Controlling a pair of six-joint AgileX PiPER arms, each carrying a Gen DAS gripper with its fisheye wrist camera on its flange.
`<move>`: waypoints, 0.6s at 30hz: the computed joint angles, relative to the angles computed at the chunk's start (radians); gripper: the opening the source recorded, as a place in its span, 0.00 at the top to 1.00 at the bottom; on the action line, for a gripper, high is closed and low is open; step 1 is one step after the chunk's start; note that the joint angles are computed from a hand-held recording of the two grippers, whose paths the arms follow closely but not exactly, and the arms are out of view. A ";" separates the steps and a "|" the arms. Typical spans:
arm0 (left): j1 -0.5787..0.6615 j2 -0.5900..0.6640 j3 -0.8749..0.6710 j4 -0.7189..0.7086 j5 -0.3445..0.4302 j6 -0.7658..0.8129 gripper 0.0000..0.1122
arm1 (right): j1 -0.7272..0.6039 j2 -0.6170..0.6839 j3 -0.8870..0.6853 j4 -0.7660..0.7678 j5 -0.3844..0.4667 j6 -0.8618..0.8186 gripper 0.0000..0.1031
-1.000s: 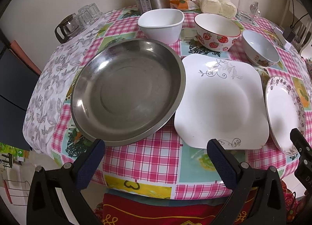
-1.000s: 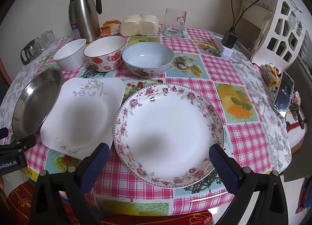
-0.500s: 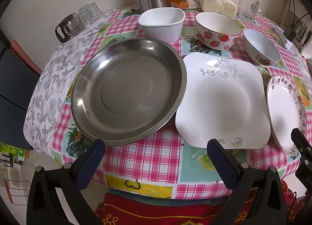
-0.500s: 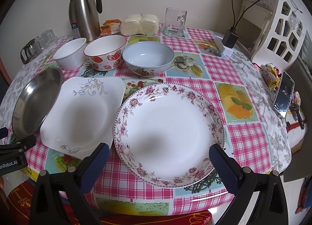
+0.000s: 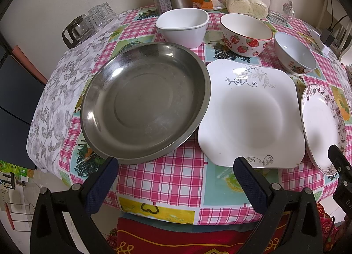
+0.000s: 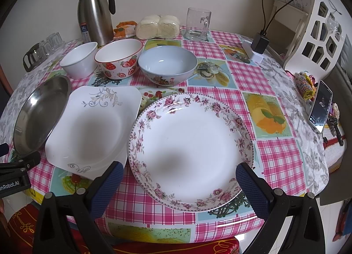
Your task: Organize plates and bowls
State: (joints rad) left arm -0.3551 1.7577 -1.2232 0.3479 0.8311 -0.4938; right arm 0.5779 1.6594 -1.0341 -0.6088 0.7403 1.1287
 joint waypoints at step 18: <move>-0.001 0.003 -0.005 0.000 0.003 -0.002 0.08 | 0.003 0.007 -0.006 0.000 0.001 0.002 0.00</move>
State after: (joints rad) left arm -0.3563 1.7607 -1.2283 0.3477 0.8343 -0.4954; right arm 0.5813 1.6665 -1.0398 -0.6093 0.7409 1.1309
